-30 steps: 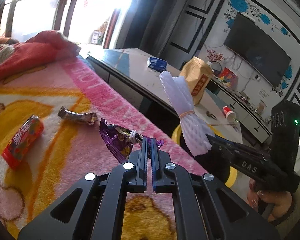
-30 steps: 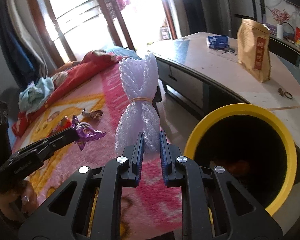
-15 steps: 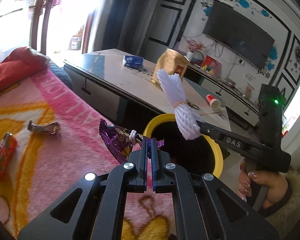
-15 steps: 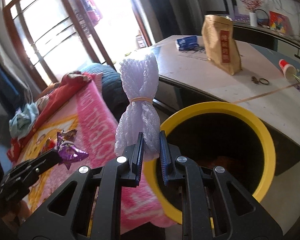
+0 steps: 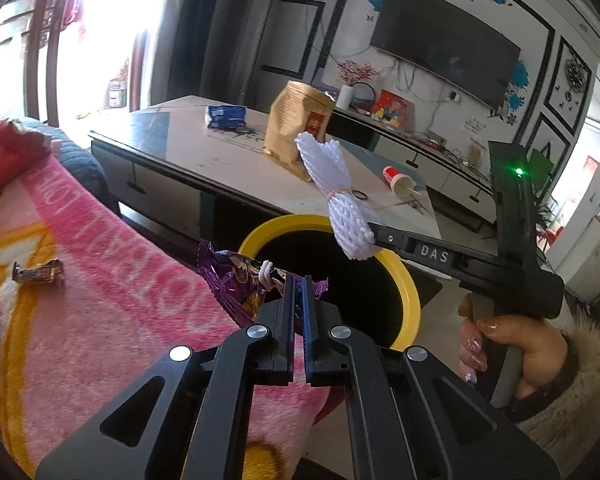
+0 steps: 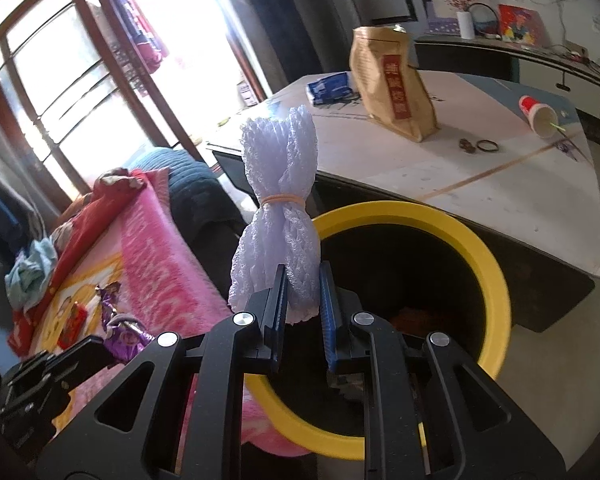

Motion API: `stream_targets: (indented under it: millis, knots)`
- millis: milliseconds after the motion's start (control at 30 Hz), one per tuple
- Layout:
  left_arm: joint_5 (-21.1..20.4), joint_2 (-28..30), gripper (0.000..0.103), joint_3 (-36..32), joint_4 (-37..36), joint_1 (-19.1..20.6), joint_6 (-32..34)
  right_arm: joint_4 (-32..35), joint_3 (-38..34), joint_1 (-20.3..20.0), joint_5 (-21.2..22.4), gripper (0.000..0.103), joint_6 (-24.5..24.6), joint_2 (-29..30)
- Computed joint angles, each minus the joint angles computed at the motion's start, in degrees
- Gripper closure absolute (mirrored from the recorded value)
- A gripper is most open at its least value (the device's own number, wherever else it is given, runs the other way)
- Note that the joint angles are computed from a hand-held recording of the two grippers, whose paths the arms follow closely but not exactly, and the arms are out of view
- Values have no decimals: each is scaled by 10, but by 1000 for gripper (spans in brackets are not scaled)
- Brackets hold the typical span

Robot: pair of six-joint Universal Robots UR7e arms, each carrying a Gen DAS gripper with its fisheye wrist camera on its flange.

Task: Collect trash
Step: 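Carry the purple wrapper and yarn bow over the yellow-rimmed bin with both tools, then open both tools to drop the wrapper and yarn bow into the bin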

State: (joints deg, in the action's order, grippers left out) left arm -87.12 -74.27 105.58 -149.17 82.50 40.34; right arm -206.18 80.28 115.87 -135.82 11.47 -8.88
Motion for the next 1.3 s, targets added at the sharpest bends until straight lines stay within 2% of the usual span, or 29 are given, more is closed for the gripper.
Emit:
stream_targets:
  millis: [700,1200,1300]
  knots:
    - [3,24,100,34,-1,-18,26,-9,71,-29,-21,92,70,-28]
    - [22,59,100,31,-1,-25,34,-4,102,-48,-15,92,106,-41]
    - [21,64,100,30,-3,-25,39,-6,108,-51,-13,89,117,-43]
